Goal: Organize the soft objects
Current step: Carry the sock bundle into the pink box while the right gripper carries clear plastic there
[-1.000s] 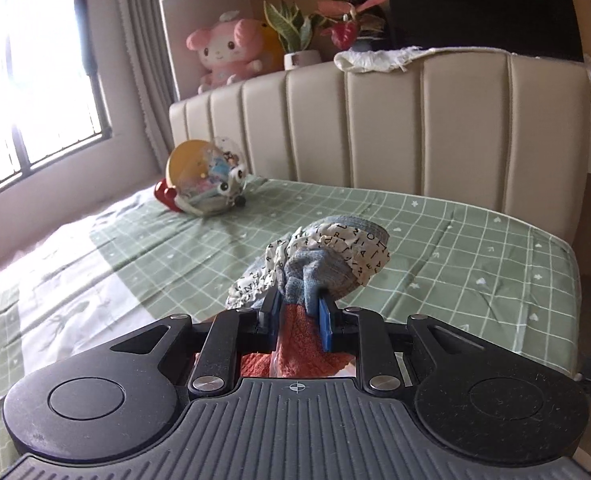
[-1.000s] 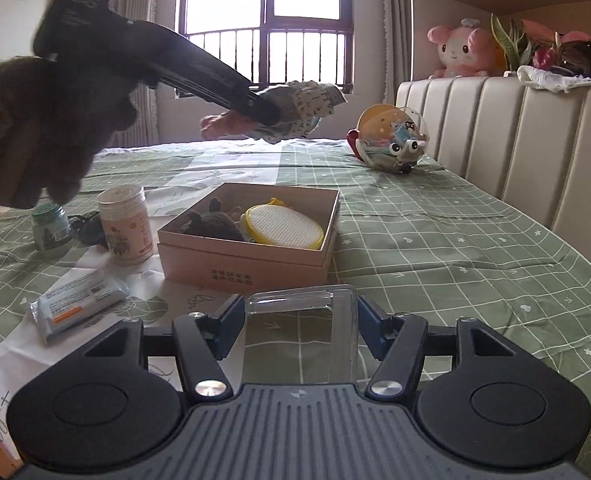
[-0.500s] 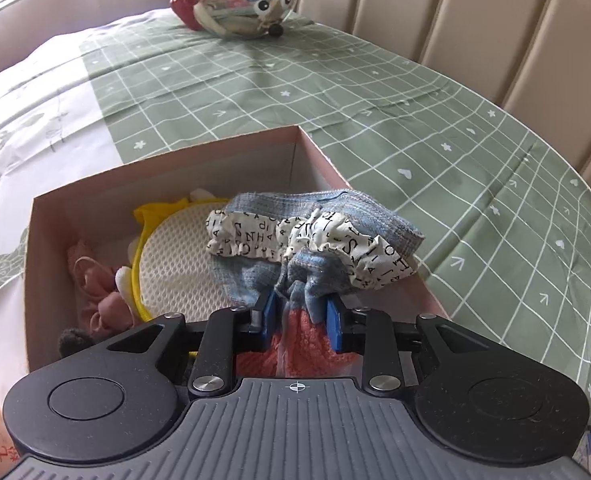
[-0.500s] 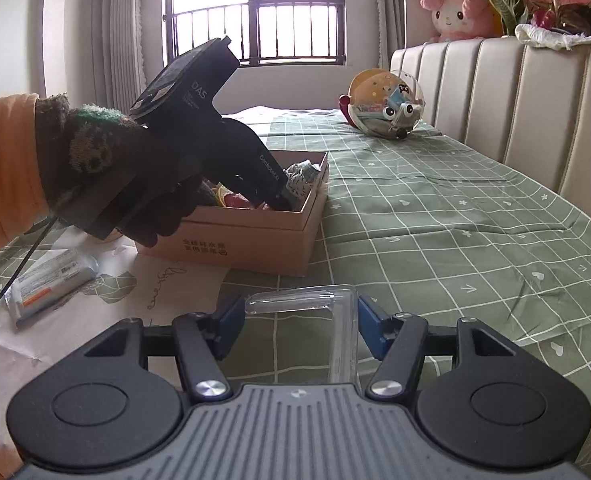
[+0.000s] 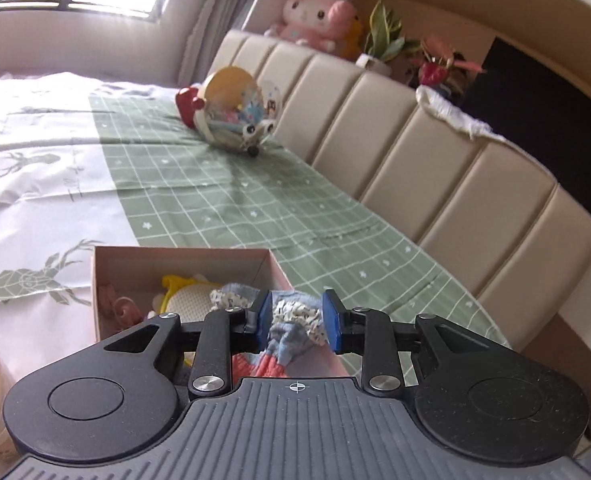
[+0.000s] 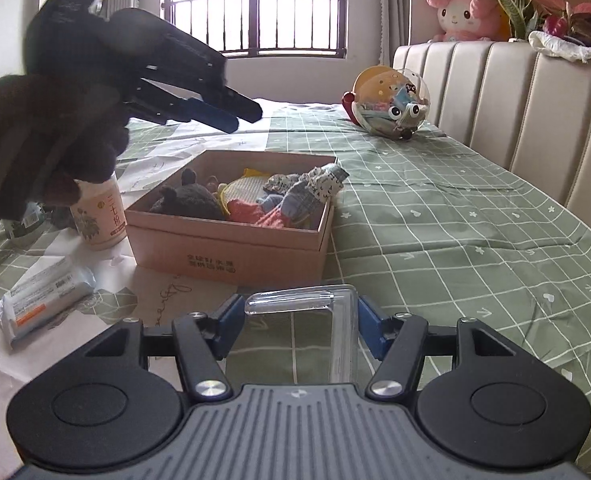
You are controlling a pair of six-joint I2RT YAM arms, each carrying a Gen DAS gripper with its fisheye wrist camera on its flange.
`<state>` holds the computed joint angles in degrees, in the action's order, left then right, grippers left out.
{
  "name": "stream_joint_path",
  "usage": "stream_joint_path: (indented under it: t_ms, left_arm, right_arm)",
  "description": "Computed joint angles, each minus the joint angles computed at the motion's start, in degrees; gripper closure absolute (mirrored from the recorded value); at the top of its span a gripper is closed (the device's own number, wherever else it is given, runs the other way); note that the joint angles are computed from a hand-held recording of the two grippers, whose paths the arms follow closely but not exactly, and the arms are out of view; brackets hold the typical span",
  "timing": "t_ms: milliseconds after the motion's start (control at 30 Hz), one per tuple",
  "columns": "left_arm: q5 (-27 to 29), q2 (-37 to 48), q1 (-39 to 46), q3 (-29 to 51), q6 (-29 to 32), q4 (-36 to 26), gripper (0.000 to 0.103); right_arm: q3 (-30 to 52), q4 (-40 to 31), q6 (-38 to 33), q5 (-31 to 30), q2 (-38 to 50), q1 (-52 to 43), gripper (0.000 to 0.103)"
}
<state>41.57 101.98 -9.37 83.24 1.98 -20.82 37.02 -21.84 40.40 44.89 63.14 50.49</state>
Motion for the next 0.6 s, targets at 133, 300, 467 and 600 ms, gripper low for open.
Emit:
stream_joint_path:
  t_ms: [133, 300, 467, 600]
  left_arm:
    - [5.14, -6.36, 7.38, -6.19, 2.27, -0.94, 0.073]
    - [8.70, -12.25, 19.66, -14.91, 16.18, -5.94, 0.073]
    - [5.17, -14.13, 29.63, -21.98, 29.01, -8.53, 0.073]
    - [5.82, -10.63, 36.50, -21.38, 33.09, -11.74, 0.073]
  right_arm:
    - [5.22, 6.04, -10.86, -3.78, 3.21, -6.81, 0.042]
    - [20.54, 10.92, -16.78, -17.16, 17.91, -19.88, 0.042]
    - [41.90, 3.72, -9.26, -25.42, 39.00, -26.61, 0.042]
    - [53.56, -5.17, -0.91, -31.01, 50.94, -28.60, 0.042]
